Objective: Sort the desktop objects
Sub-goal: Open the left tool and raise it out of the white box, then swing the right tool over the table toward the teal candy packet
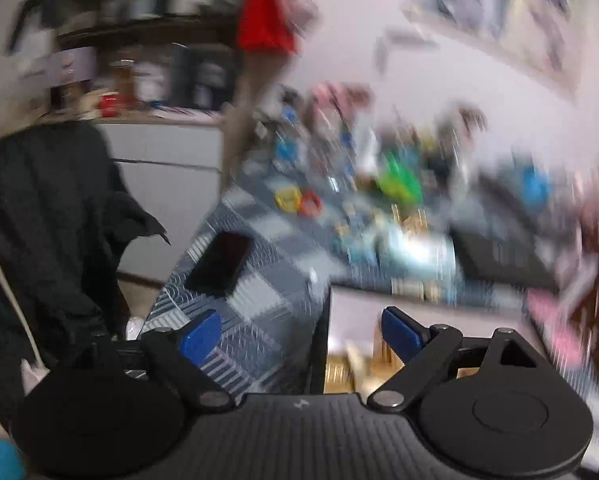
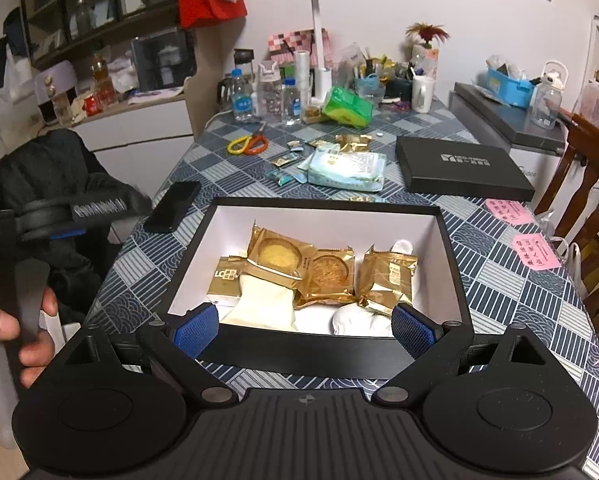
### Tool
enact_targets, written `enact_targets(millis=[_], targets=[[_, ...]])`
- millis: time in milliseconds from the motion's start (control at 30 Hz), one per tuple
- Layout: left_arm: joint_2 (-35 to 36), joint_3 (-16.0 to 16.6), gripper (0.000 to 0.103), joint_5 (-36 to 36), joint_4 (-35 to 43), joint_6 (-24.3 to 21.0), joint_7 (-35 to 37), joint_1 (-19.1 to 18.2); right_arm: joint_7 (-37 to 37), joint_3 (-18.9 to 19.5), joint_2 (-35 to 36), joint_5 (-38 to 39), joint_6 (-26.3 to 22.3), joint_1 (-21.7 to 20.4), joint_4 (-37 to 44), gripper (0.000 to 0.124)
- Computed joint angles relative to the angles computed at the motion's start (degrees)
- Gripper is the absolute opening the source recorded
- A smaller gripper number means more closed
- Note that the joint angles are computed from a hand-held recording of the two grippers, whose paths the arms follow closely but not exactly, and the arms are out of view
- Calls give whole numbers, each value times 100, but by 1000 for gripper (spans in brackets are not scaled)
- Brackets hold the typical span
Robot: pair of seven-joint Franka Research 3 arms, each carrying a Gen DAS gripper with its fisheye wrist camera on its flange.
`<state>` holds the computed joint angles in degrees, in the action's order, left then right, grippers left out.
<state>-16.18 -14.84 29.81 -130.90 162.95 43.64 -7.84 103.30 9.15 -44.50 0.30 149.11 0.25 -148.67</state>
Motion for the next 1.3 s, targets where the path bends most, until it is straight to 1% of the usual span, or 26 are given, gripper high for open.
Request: enact_targets(millis=[33, 67, 133, 167, 233, 333, 433, 467, 567, 700, 833, 900, 967, 1033, 1067, 1100, 1133, 1167, 1233, 1300], targets=[[96, 177, 103, -303, 170, -332, 684, -300, 25, 13, -4, -3, -5, -13, 8, 94], [180, 210, 103, -468, 345, -643, 1082, -433, 51, 26, -8, -8, -8, -24, 15, 94], [309, 188, 103, -794, 685, -1320, 1454, -560, 95, 53, -17, -34, -16, -50, 33, 94], [371, 190, 103, -949, 826, -1573, 1620, -605, 106, 65, -13, -59, -16, -67, 50, 94], [461, 175, 103, -1112, 1025, -1901, 1839, -640, 127, 83, -4, -107, -16, -98, 85, 94], [371, 193, 103, -1153, 867, -1548, 1910, -614, 101, 41, 68, -155, 15, -133, 182, 94], [439, 236, 103, -1408, 925, -1509, 1979, -616, -20, -54, 239, -192, 107, -162, 343, 94], [461, 206, 103, -1369, 959, -1536, 1892, -582, -84, -100, 314, -188, 140, -157, 410, 94], [530, 85, 103, -964, 1040, -1513, 1558, -467, -432, -369, 691, -38, 258, -24, 735, 94], [634, -135, 103, 126, 1210, -1716, 860, -317, -1055, -729, 1411, 236, 374, 129, 1416, 94], [696, -112, 103, 461, 1308, -1808, 581, -354, -1682, -1010, 2366, 532, 326, 214, 2357, 94], [753, -65, 103, 432, 1369, -1844, 551, -382, -1983, -1135, 2979, 750, 142, 262, 2969, 94], [806, -23, 103, 405, 1419, -1845, 506, -392, -2165, -1215, 3563, 1021, -163, 279, 3577, 94], [848, -4, 103, 483, 1450, -1826, 401, -380, -2289, -1291, 4207, 1442, -637, 266, 4272, 94], [876, 1, 103, 541, 1472, -1819, 357, -374, -2327, -1309, 4541, 1634, -901, 231, 4653, 93], [907, 3, 103, 602, 1505, -1836, 316, -369, -2329, -1313, 4878, 1800, -1176, 182, 5047, 88], [925, 10, 103, 651, 1519, -1840, 278, -366, -2239, -1306, 5192, 1904, -1432, 132, 5401, 76], [944, 21, 103, 678, 1533, -1832, 252, -365, -2139, -1295, 5518, 2001, -1702, 76, 5781, 72], [991, 56, 103, 638, 1565, -1815, 252, -366, -1904, -1255, 6199, 2153, -2264, -47, 6615, 72], [1044, 92, 103, 555, 1594, -1825, 244, -361, -1679, -1221, 6755, 2073, -2632, -94, 7295, 72]])
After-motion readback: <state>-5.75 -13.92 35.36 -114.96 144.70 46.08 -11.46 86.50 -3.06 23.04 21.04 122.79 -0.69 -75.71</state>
